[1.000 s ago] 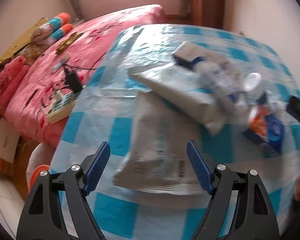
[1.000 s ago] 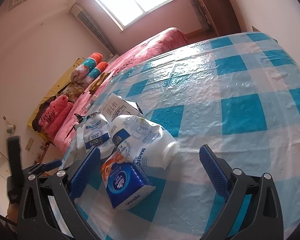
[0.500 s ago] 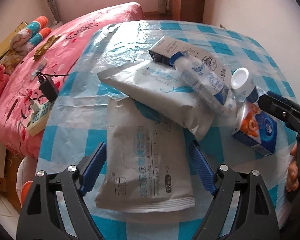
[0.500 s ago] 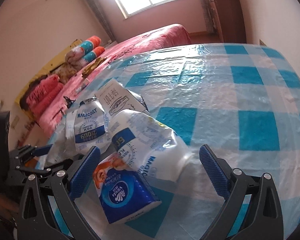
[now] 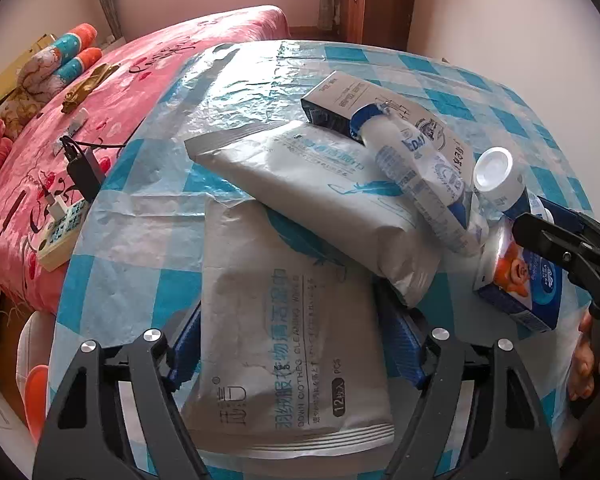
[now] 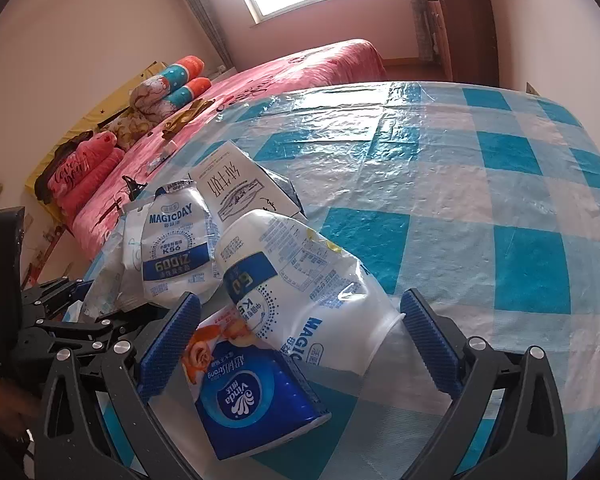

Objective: Collect trash
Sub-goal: 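Grasp the white feather-print wet-wipes pack with the left tool while the right tool grasps the MagicDay milk bag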

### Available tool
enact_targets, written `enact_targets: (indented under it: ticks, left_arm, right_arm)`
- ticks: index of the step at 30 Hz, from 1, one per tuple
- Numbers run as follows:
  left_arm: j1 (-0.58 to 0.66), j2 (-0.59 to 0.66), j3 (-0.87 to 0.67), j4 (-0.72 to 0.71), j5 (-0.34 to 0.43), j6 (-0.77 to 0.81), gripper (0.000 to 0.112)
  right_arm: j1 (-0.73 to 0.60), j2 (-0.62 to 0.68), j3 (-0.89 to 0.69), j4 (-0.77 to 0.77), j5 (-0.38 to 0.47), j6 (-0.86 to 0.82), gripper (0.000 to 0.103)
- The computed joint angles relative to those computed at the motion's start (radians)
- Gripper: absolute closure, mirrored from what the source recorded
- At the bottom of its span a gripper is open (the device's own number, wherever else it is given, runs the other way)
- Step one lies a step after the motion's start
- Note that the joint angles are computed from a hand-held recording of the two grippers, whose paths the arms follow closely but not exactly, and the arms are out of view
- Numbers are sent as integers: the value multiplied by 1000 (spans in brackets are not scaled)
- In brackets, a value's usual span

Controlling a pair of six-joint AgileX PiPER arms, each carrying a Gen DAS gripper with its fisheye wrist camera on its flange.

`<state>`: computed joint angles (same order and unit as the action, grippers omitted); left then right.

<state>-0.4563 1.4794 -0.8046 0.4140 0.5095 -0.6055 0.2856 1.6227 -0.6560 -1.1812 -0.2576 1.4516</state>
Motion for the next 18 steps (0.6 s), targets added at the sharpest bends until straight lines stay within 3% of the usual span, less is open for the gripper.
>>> enact_targets:
  ticks: [4,7,18]
  left_arm:
    - [-51,-9,11,115,21,-122,41]
    - [-54,-27,21,118,26,-132,44]
    - [-52,-97,55,103,74,-162,46]
  right_arm:
    - [40,1,-16,-10,53,16,8]
    - [68,-1,-19,18,91,-13,21]
    - [45,-28,35,177,35,-193,50]
